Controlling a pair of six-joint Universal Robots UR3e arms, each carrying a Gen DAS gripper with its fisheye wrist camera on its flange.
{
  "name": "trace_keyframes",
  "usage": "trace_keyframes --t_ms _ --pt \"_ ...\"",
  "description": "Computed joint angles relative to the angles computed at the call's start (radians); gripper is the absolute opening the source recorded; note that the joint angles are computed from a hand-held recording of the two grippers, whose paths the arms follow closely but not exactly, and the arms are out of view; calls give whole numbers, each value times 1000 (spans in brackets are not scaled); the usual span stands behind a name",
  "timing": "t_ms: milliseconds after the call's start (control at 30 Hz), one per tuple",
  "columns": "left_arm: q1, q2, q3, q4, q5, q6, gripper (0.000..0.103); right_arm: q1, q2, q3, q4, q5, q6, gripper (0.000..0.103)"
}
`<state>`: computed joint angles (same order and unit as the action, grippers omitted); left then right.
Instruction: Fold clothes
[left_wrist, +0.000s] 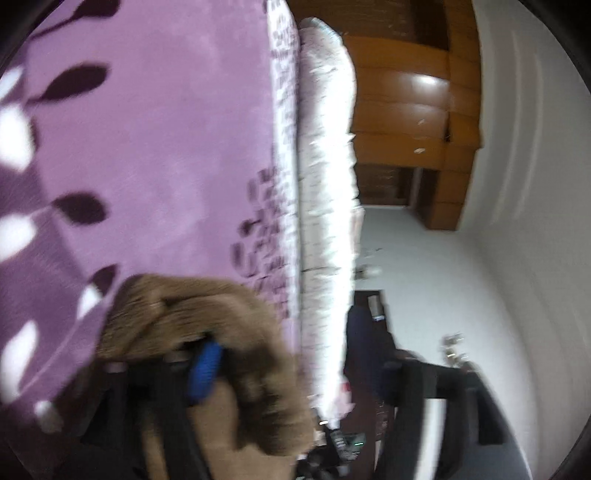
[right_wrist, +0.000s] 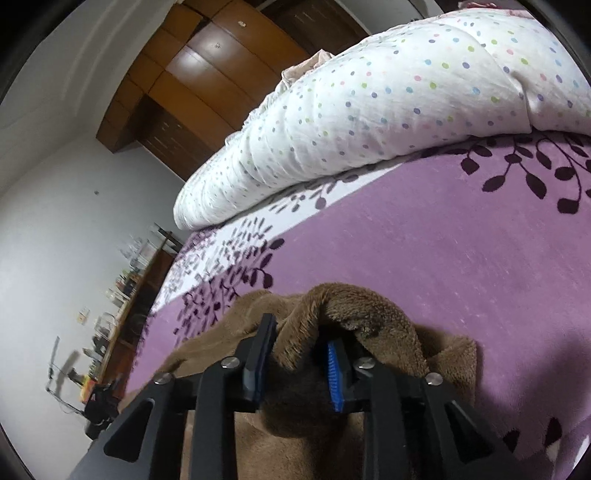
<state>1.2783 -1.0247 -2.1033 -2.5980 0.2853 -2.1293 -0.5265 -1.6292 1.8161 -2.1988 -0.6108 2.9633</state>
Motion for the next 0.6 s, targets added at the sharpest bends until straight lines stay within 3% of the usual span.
trace_keyframes --t_ms 33,100,167,233,367,467,533,600 --pt "9 -14 32 -62 -5 42 82 -12 3 -4 10 31 10 40" --pt "2 -1 62 -34 6 -1 82 -36 3 0 3 83 49 64" --pt "4 10 82 -41 29 -5 82 -56 -7 11 -38 106 102 67" --pt "21 -9 114 -132 39 67 84 -66 -22 -4 -11 124 69 67" --pt "37 -55 134 -236 58 136 87 -72 -77 -55 195 138 -96 67" --pt "34 -114 199 -385 52 278 91 -28 -127 -76 254 76 -185 67" --pt "40 -168 266 -564 62 463 98 29 -148 -88 237 -11 -213 67" --pt "69 -188 297 -698 89 596 103 151 -145 -103 149 -185 -217 67"
